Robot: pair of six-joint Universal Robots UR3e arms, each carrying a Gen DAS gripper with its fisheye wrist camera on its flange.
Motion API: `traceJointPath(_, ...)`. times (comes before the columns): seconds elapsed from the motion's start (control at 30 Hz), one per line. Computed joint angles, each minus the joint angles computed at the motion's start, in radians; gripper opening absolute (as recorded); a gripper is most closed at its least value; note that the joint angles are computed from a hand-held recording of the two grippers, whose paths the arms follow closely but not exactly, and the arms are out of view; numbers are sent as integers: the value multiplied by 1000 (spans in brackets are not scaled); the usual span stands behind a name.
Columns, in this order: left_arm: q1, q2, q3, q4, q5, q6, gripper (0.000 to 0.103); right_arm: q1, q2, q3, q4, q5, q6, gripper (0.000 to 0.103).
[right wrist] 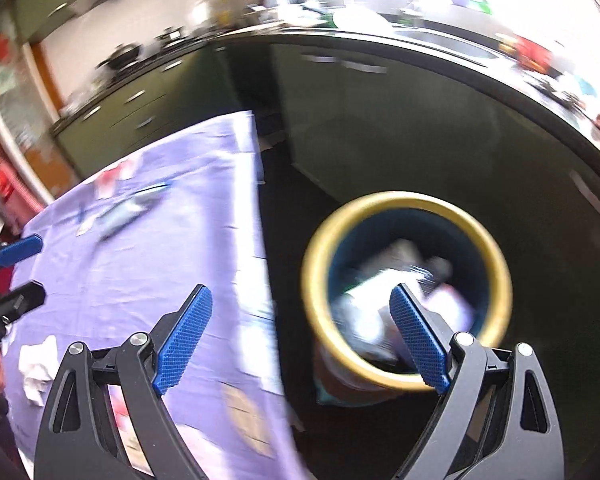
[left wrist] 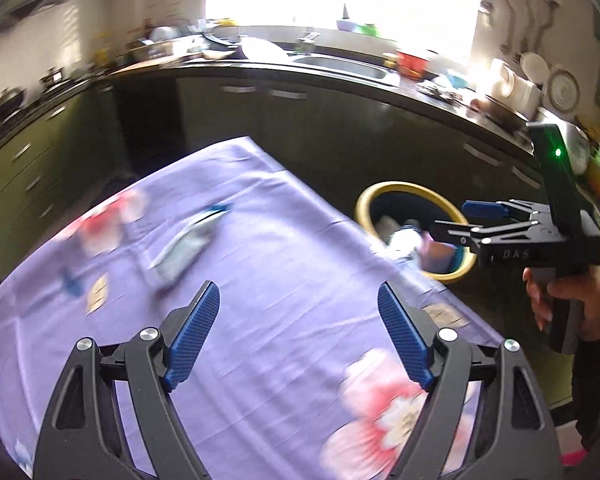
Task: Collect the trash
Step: 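Move the right gripper to the white-and-blue tube and grasp it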
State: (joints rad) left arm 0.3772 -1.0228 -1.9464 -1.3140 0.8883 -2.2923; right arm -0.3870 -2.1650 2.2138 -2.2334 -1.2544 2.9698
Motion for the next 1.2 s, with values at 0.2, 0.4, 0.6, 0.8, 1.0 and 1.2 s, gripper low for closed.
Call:
traceJointPath(0.2,479,157,17,-442,-112,431,80,413,434,-271,-220,-152,179,89)
traceJointPath(0.4,825,168,79,-746,-139,749,82,600,766,-575,-266,-158,195,94)
traceJointPath(0.6,862,126,58,-709,-142,733,83,632,1045,-883,-138,-146,280,94)
traceJointPath(0.8,887,139,72,-791,-139,809,83,632,1218,-1142,17,-164,394,94)
traceJointPath(1.0,898,142,84,-843,-134,846,83,646,1355,-1381,159,-176,426,94)
traceJointPath(1.2,910,149,88,-874,-133,872,83,685,1558,-1761,357,-235,418,92)
